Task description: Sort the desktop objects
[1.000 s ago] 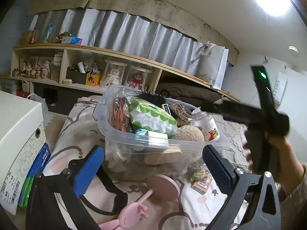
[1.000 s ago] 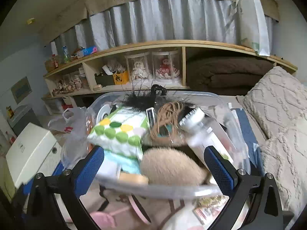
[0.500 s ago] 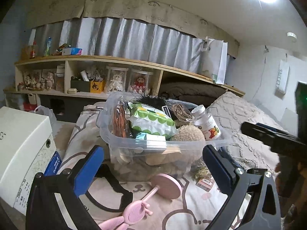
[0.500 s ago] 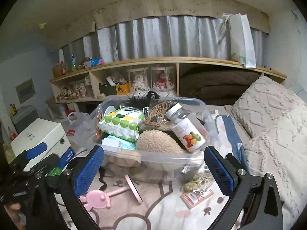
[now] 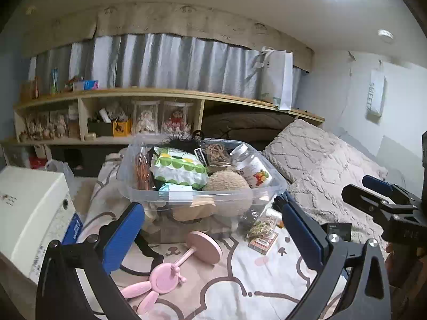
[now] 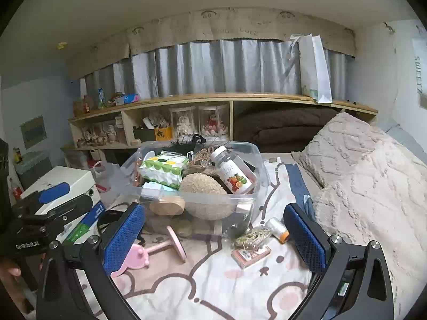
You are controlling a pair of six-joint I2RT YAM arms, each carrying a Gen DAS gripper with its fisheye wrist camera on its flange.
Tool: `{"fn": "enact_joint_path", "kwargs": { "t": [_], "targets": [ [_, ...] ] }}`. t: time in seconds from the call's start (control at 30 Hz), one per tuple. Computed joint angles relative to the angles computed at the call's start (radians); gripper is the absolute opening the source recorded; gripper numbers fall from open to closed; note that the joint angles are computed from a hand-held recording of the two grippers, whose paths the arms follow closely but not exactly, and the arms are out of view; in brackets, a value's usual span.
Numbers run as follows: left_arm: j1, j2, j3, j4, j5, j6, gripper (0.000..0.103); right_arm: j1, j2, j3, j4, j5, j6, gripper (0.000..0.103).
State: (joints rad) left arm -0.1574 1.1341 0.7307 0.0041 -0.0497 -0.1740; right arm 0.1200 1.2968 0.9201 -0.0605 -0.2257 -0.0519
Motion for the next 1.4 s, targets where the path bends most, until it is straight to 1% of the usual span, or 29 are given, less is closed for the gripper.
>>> {"fn": "enact_joint_path", "kwargs": {
  "t": [0.07,0.2,0.3,0.43,0.5,0.7,0.83,0.93,1.03,1.23,1.4],
  "targets": [
    [-0.039,-0.052,-0.020,-0.030,-0.045,-0.003,0.103,-0.011,-0.047,-0.033,-0.005,-0.008,-0.011,0.103],
    [-0.080,-0.131,-0.049,-0.103,-0.066,-0.029,0.103,-0.027,-0.169,-0.103,-0.041,-0.001,-0.052,0.103],
    [-0.127,-0.187,-0.066,-0.164,-0.140,-0.049,0.103,-0.028,-0.248,-0.141,-0.078,0.012,-0.075,0.103],
    [-0.184,-0.257,-0.080,-0.250,-0.215,-0.072,0.103,-0.019,-0.338,-0.182,-0.137,0.038,-0.112,0.103],
    [-0.227,-0.293,-0.079,-0.300,-0.275,-0.085,0.103,-0.024,-0.381,-0.202,-0.165,0.043,-0.120,0.103],
    [-0.391,-0.392,-0.071,-0.451,-0.445,-0.170,0.103,-0.093,-0.484,-0.236,-0.253,-0.019,-0.106,0.103],
    [-0.522,-0.404,-0.047,-0.553,-0.575,-0.235,0.103,-0.178,-0.550,-0.255,-0.309,-0.086,-0.120,0.103],
    [-0.637,-0.392,-0.020,-0.641,-0.680,-0.317,0.103,-0.229,-0.589,-0.259,-0.358,-0.135,-0.132,0.103],
    [-0.730,-0.365,0.003,-0.711,-0.752,-0.403,0.103,-0.279,-0.628,-0.267,-0.405,-0.172,-0.167,0.103],
    [-0.888,-0.301,0.042,-0.810,-0.865,-0.540,0.103,-0.424,-0.654,-0.269,-0.472,-0.303,-0.224,0.103],
    [-0.957,-0.263,0.063,-0.879,-0.901,-0.639,0.103,-0.483,-0.667,-0.271,-0.510,-0.344,-0.261,0.103]
  ]
}}
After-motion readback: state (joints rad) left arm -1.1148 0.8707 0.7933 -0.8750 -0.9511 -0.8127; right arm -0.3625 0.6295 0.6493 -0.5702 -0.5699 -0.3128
